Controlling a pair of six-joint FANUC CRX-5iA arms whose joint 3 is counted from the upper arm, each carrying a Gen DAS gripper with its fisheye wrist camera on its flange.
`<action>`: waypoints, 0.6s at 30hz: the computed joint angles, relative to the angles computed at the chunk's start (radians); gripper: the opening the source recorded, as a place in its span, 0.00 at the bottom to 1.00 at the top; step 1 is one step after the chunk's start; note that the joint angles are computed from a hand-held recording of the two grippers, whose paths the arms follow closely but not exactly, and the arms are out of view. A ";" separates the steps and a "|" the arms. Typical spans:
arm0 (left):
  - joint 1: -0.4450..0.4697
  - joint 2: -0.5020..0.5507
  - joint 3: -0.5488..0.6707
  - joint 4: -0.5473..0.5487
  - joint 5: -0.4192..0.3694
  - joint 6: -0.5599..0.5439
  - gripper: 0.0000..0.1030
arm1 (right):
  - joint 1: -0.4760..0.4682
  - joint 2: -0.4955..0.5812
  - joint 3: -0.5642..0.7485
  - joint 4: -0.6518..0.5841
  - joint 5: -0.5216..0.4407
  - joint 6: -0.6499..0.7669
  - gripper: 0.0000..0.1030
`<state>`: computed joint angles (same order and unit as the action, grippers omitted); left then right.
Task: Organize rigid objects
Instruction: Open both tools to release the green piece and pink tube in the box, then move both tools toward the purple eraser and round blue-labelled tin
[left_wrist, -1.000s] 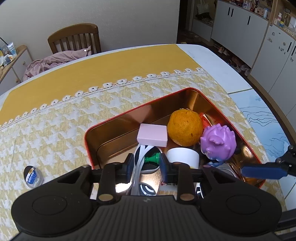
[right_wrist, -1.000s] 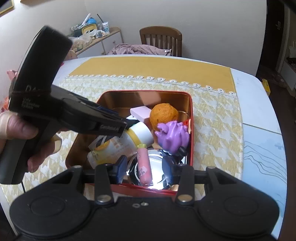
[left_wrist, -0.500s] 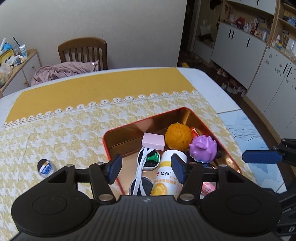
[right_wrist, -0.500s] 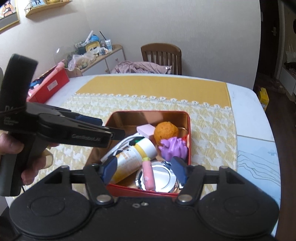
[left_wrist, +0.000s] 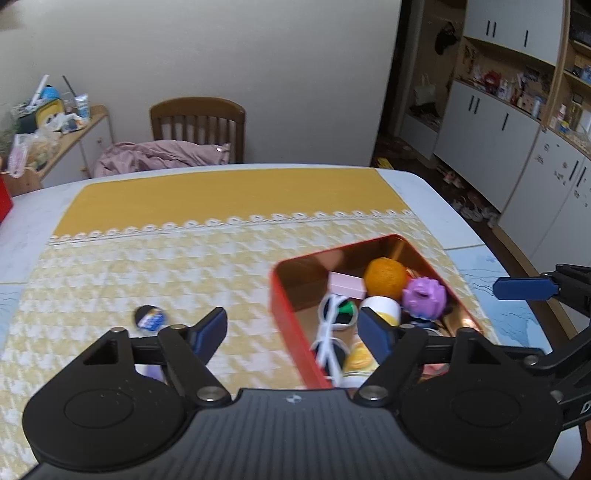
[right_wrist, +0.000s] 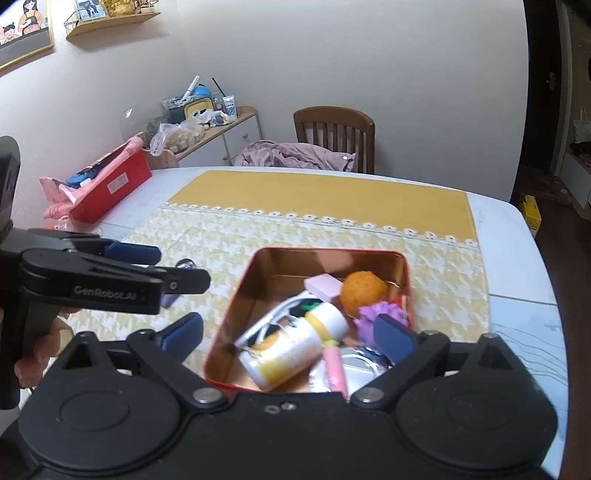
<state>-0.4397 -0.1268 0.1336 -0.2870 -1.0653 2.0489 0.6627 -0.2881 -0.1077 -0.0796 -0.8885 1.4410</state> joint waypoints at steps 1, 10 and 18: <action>0.006 -0.014 -0.011 -0.010 0.001 0.003 0.80 | 0.013 0.001 0.000 0.012 0.004 -0.016 0.98; 0.173 -0.161 -0.184 0.069 0.066 -0.098 0.81 | 0.136 0.054 0.021 0.109 0.034 -0.171 1.00; 0.363 -0.261 -0.345 0.227 0.145 -0.319 0.81 | 0.234 0.156 0.075 0.217 0.025 -0.323 1.00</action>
<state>-0.0763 -0.3882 -0.2118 -0.0597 -0.9208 1.7302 0.8971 -0.1319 -0.0322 0.1376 -0.8636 1.1179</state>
